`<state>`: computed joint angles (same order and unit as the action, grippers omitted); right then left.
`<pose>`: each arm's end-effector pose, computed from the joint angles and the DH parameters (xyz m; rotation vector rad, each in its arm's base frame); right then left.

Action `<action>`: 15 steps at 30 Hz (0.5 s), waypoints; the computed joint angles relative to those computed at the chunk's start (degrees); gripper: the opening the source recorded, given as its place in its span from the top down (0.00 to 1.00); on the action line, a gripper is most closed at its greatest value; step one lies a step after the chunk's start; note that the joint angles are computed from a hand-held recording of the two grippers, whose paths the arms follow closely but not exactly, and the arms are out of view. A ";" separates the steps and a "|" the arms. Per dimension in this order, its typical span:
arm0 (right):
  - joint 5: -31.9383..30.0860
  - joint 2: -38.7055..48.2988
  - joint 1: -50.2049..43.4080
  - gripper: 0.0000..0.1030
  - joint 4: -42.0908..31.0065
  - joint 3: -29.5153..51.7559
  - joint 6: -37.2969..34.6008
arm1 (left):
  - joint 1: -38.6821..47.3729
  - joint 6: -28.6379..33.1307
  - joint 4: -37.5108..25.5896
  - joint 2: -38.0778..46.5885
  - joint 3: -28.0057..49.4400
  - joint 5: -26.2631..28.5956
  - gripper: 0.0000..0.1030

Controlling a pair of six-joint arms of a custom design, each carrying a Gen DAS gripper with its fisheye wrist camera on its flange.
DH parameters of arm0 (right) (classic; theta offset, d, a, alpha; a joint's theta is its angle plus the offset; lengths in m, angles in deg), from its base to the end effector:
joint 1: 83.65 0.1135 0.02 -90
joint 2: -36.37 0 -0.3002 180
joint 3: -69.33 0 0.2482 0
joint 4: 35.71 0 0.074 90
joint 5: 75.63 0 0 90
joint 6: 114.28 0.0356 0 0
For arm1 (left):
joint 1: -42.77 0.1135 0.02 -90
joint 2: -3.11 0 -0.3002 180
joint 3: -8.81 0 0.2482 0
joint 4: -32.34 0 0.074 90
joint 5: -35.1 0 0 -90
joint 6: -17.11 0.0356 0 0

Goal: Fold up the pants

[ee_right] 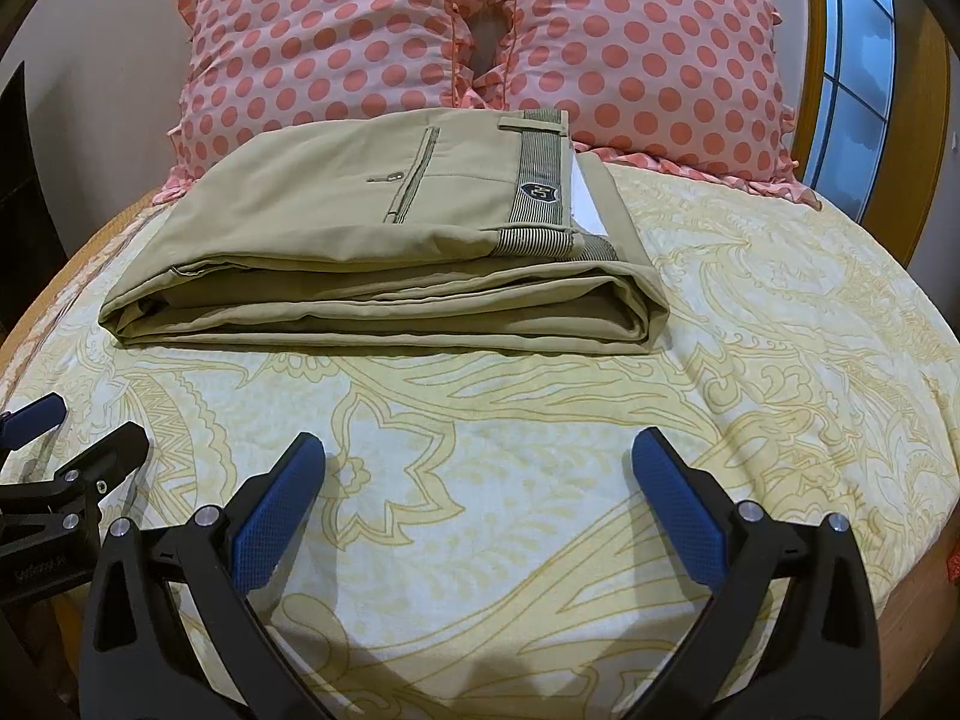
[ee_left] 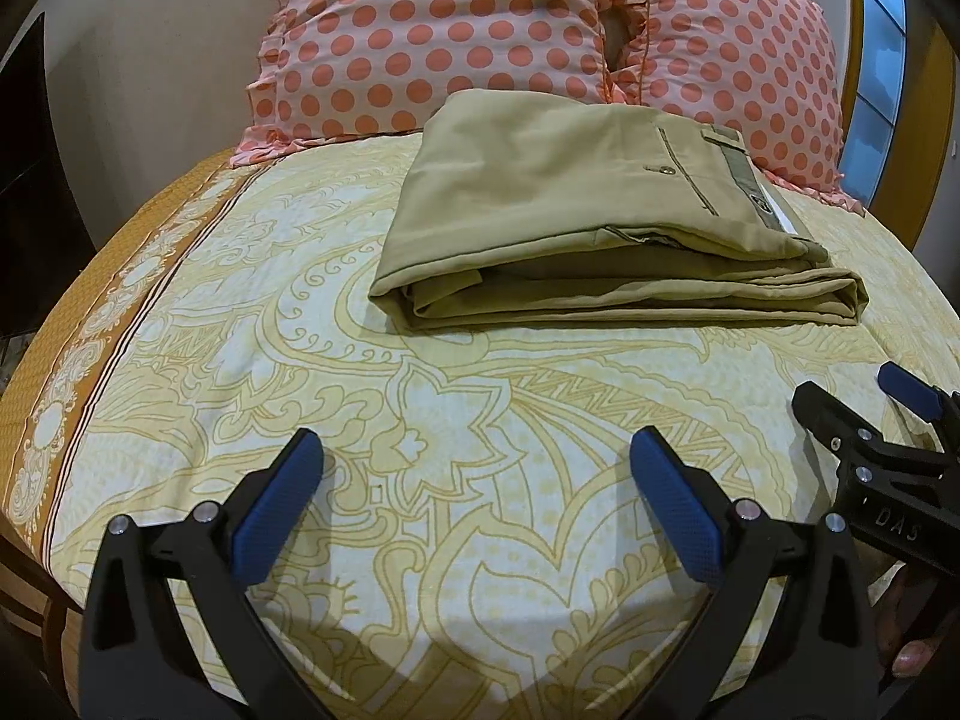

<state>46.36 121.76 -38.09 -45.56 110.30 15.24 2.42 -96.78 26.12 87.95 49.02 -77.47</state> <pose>0.1773 0.1539 0.1544 0.0918 2.3285 0.0156 0.1895 -0.1431 0.1552 0.1724 2.3632 -0.0474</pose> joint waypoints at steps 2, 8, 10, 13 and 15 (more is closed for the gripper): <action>-0.03 0.00 -0.03 0.01 0.03 -0.01 -0.04 | -0.01 0.02 0.04 0.01 0.02 -0.05 0.02; -0.06 -0.09 -0.04 0.01 0.10 -0.10 -0.11 | -0.24 -0.16 -0.01 0.16 0.11 -0.24 0.02; -0.10 -0.12 -0.09 0.01 0.11 -0.13 -0.17 | -0.12 -0.07 0.01 0.16 0.13 -0.14 0.02; -0.09 -0.11 -0.08 0.01 0.19 -0.17 -0.19 | -0.05 0.08 0.21 0.16 0.07 -0.09 0.02; -0.09 -0.11 -0.10 0.01 0.25 -0.21 -0.21 | -0.03 0.04 0.31 0.19 0.05 -0.08 0.02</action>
